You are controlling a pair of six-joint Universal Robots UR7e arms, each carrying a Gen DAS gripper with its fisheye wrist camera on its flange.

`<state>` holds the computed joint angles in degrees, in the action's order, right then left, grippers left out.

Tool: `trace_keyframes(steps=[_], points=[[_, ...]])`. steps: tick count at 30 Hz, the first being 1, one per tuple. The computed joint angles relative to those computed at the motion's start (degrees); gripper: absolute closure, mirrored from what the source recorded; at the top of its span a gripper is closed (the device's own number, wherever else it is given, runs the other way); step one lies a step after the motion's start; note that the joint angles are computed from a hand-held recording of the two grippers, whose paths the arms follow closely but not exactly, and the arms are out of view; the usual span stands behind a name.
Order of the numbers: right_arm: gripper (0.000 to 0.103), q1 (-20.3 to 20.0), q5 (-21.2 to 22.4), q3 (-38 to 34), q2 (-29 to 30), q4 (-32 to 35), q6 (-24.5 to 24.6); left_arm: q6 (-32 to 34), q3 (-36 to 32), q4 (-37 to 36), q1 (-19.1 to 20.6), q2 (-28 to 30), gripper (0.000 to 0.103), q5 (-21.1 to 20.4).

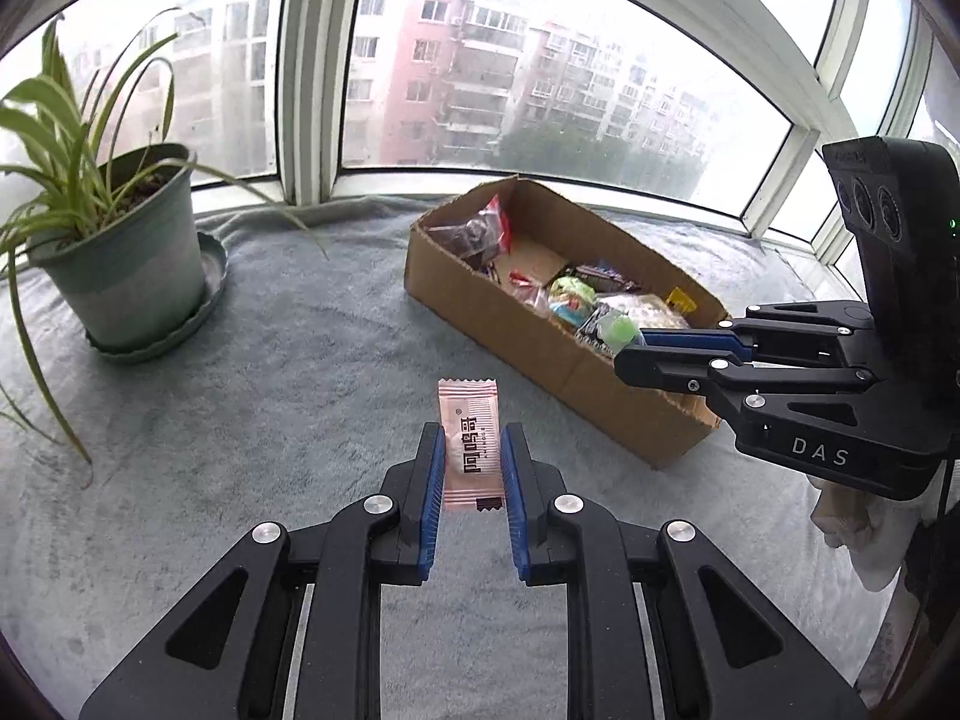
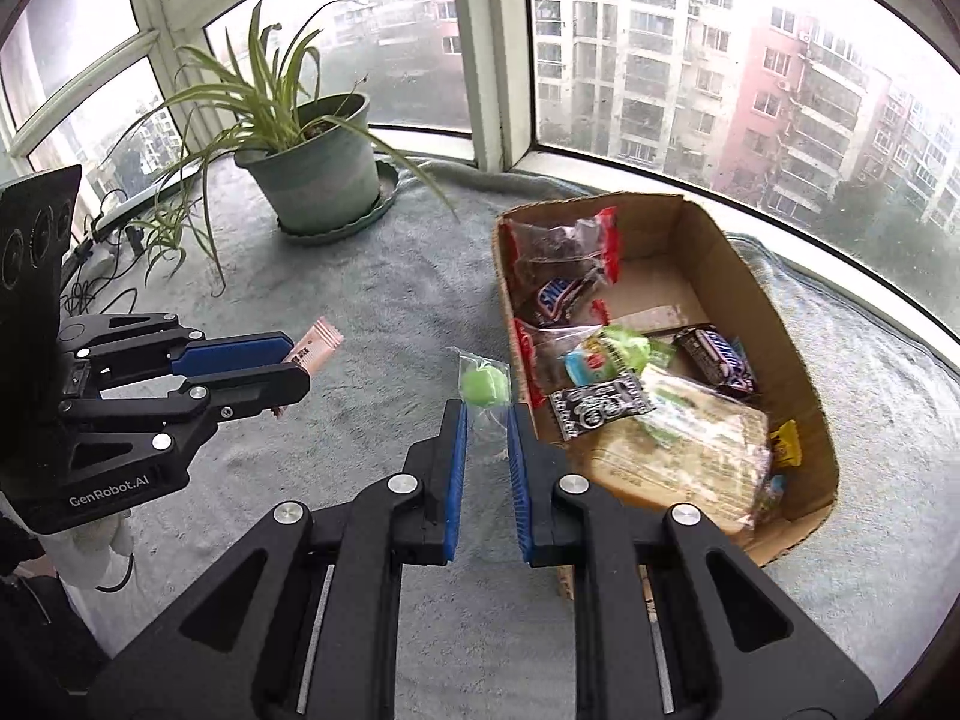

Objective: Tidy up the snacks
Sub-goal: 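Carry the pink candy and green jelly candy into the box and open both grippers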

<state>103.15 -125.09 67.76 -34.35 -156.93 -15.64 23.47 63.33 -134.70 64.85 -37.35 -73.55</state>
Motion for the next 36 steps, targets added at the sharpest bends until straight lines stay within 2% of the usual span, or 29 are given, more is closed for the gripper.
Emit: trace_keyframes(steps=[9,17,22,36], points=[[0.089,-1.6,-3.44,0.74,-2.54,-3.98,-0.1,0.02,-6.14,0.77,-1.45,4.12,0.086,-1.33],[0.089,-3.76,-6.18,-0.51,-3.12,-4.69,0.41,-0.42,-15.3,3.64,-2.5,10.41,0.086,-1.86],[0.089,-4.86,-7.25,-2.63,-2.26,-3.94,0.49,0.13,-18.97,4.57,-3.14,13.42,0.086,-1.25],[0.089,-7.29,-5.81,-12.0,3.41,2.34,1.23,-0.82,-29.43,8.89,-3.24,21.0,0.086,1.02]])
